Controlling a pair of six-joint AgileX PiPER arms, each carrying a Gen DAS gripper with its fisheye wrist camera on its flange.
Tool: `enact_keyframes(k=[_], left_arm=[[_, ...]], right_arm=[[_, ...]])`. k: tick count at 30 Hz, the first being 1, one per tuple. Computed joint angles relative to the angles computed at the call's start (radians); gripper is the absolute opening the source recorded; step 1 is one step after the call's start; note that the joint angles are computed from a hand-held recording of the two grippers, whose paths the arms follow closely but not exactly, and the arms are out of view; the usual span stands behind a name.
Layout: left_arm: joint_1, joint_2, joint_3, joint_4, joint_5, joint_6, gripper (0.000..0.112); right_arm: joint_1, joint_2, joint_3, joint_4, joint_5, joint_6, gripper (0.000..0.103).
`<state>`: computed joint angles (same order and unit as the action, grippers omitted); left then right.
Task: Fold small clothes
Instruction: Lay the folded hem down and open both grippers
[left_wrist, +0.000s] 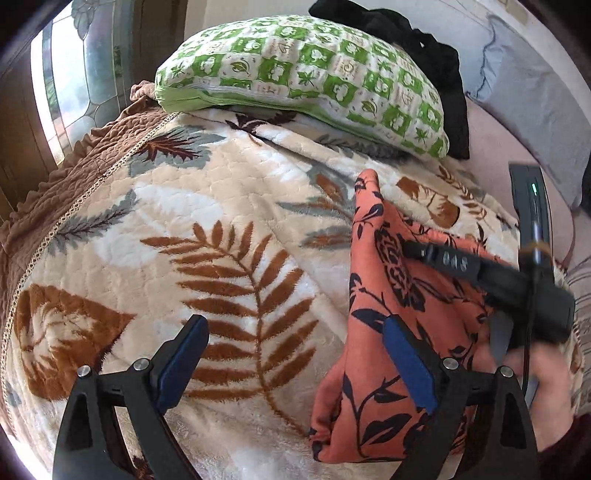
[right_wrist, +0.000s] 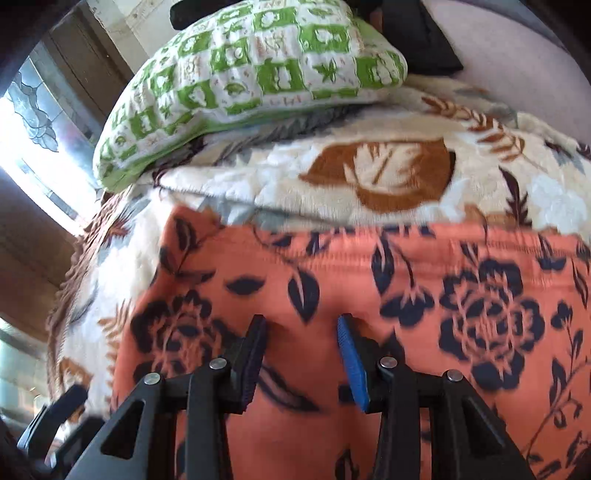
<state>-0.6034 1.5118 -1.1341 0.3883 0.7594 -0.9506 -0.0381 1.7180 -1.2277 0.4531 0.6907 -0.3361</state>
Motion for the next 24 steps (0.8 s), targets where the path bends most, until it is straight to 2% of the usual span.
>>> enact_keyframes(k=[2, 4, 7, 10, 14, 16, 17, 18, 20, 22, 24], left_arm=[[-0.005, 0.013, -0.006, 0.036, 0.015, -0.009, 0.095], [-0.007, 0.021, -0.018, 0.073, 0.038, -0.038, 0.094], [-0.036, -0.009, -0.015, 0.154, 0.036, -0.146, 0.094], [-0.109, -0.04, -0.026, 0.246, 0.026, -0.229, 0.095], [-0.153, 0.009, -0.082, 0.166, 0.005, -0.151, 0.095], [-0.17, 0.08, -0.13, 0.149, 0.05, -0.114, 0.095], [-0.176, 0.125, -0.16, 0.154, 0.09, -0.109, 0.095], [-0.177, 0.168, -0.185, 0.152, 0.13, -0.099, 0.095], [-0.142, 0.231, -0.217, 0.083, 0.163, -0.036, 0.096], [-0.095, 0.209, -0.182, 0.018, 0.094, -0.025, 0.097], [-0.094, 0.192, -0.179, 0.048, 0.093, -0.059, 0.097]], right_arm=[[0.001, 0.06, -0.079, -0.024, 0.001, 0.063, 0.044], [-0.045, 0.061, -0.116, 0.013, 0.042, 0.078, 0.044], [-0.144, -0.037, -0.069, -0.007, 0.023, 0.022, 0.044], [-0.303, -0.096, -0.06, -0.057, 0.059, -0.057, 0.044], [-0.541, -0.037, -0.143, -0.1, 0.164, -0.148, 0.044], [-0.613, 0.049, -0.213, -0.169, 0.171, -0.118, 0.044], [-0.646, 0.118, -0.275, -0.182, 0.202, -0.09, 0.043], [-0.685, 0.19, -0.337, -0.166, 0.245, -0.084, 0.041], [-0.733, 0.238, -0.358, -0.064, 0.217, -0.13, 0.041], [-0.751, 0.241, -0.378, -0.015, 0.233, -0.137, 0.041], [-0.789, 0.215, -0.367, 0.066, 0.265, -0.189, 0.041]])
